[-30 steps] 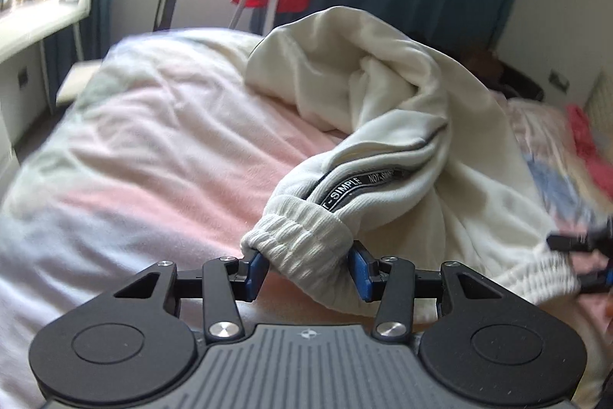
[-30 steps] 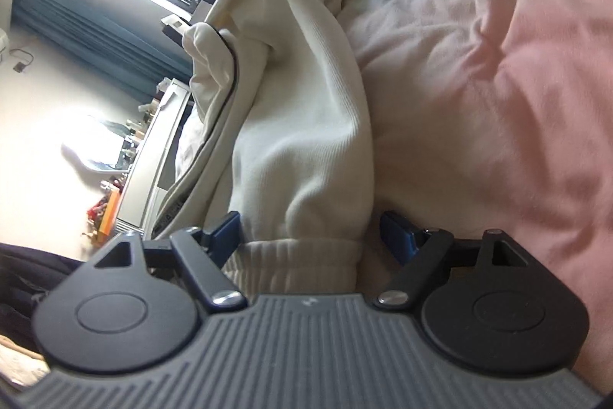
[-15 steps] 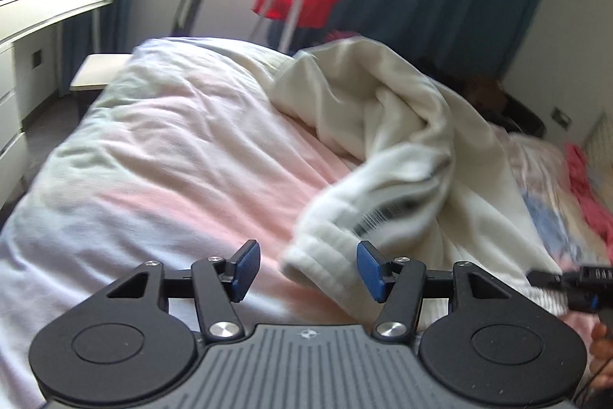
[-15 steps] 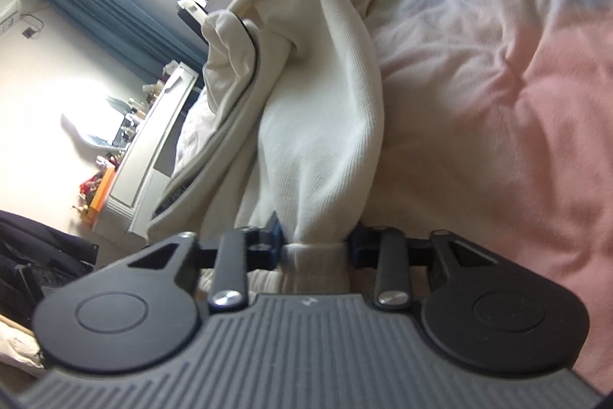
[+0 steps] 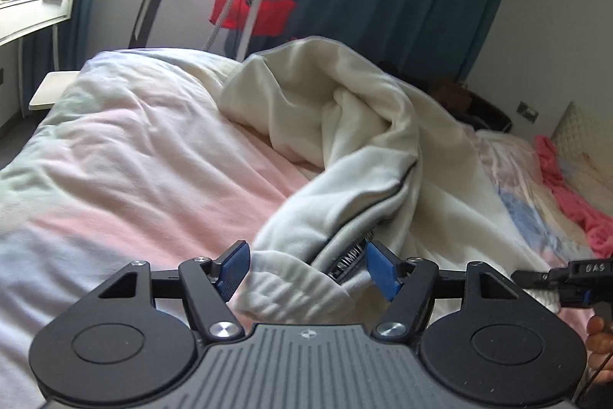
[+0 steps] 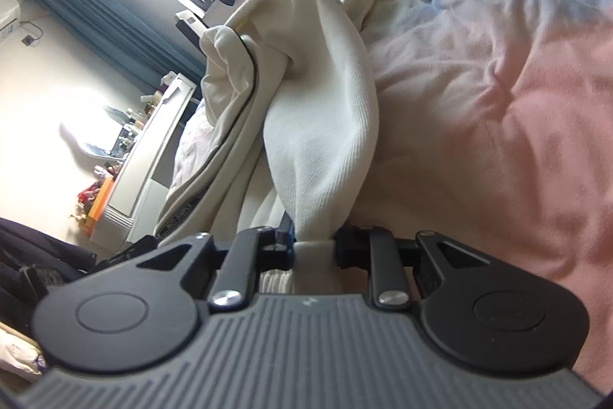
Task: Fold clothes
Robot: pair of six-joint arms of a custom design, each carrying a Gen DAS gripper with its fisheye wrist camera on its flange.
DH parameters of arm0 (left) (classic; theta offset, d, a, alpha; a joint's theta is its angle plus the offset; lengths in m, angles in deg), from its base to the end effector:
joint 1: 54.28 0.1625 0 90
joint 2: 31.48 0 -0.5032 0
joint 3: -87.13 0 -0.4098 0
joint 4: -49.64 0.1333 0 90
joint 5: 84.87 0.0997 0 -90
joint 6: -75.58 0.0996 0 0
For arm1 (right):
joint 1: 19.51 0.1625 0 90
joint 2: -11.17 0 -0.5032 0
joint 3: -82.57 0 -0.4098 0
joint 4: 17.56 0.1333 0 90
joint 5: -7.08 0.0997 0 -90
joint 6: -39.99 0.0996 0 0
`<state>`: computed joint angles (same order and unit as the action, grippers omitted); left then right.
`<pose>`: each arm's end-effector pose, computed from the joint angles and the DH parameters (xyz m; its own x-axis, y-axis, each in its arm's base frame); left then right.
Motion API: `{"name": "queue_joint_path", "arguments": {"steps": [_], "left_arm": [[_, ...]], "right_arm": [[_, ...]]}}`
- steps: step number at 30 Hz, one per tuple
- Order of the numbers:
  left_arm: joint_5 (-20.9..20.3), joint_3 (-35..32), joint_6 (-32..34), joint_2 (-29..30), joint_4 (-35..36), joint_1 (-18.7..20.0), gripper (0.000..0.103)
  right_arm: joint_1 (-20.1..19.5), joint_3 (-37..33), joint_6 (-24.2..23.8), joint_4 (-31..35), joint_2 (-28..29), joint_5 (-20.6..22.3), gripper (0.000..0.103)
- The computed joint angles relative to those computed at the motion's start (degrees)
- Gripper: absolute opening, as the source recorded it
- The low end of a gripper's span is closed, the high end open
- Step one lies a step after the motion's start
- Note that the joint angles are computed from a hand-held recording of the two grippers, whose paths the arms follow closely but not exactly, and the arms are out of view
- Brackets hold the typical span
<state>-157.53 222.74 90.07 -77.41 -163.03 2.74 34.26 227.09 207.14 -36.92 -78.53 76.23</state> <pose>-0.1287 -0.4978 0.0888 -0.7466 0.5473 -0.3783 0.6645 0.5853 -0.4646 -0.0156 -0.3068 0.1955 -0.9783 0.2064 -0.0202 0.1285 0.5271 -0.8400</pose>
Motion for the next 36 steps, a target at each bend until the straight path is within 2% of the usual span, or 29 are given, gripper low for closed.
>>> {"name": "queue_joint_path", "arguments": {"steps": [2, 8, 11, 13, 15, 20, 24, 25, 26, 28, 32, 33, 34, 36], "left_arm": [[2.2, 0.4, 2.1, 1.0, -1.1, -1.2, 0.071], [4.5, 2.1, 6.7, 2.0, -3.7, -2.5, 0.072], [5.8, 2.5, 7.8, 2.4, -4.3, -3.2, 0.072], [6.5, 2.8, 8.9, 2.7, -4.4, -3.6, 0.072], [7.8, 2.8, 10.0, 3.1, -4.3, -3.9, 0.072], [16.6, 2.7, 13.8, 6.2, -4.8, -6.4, 0.063], [15.1, 2.2, 8.9, 5.0, -5.6, -5.4, 0.052], [13.8, 2.0, 6.7, 4.3, -5.7, -4.8, 0.049], [12.5, 1.8, 4.4, 3.6, -5.7, -4.3, 0.048], [10.7, 1.6, 0.5, 2.5, -6.9, -4.0, 0.042], [9.4, 0.6, -7.7, 0.2, -7.8, -4.7, 0.036], [9.6, 0.1, -9.5, -0.6, -7.7, -4.9, 0.033], [9.9, -0.4, -11.3, -1.4, -7.5, -5.2, 0.03], [11.1, -2.3, -11.8, -3.3, -6.1, -5.2, 0.026]], "right_arm": [[-0.1, 0.0, 0.0, 0.2, 0.0, -0.1, 0.025], [0.5, 0.1, 1.0, 0.1, 0.1, 1.9, 0.031], [0.4, 0.2, 1.7, -0.1, 0.1, 1.8, 0.039], [0.4, -0.2, 2.1, 0.2, 0.2, 1.9, 0.049], [-0.2, -0.4, 2.1, 0.5, 0.4, 1.1, 0.054], [0.5, -1.3, 1.2, 0.9, 2.0, 3.1, 0.056], [-1.3, -1.3, 0.0, 1.1, 2.8, 0.4, 0.054], [-2.0, -1.3, -0.4, 1.5, 2.9, -0.7, 0.045], [-2.3, -1.3, -0.7, 1.8, 3.1, -1.5, 0.043], [-1.3, -1.2, -1.1, 2.0, 2.9, -0.5, 0.035], [-2.3, 0.7, 3.9, 1.3, 1.4, -4.7, 0.026], [-2.6, 1.2, 5.3, 1.1, 1.0, -5.9, 0.021], [-2.8, 1.9, 7.3, 0.5, 1.2, -8.2, 0.021], [1.5, 3.0, 10.7, -3.7, 2.8, -7.6, 0.021]]}}
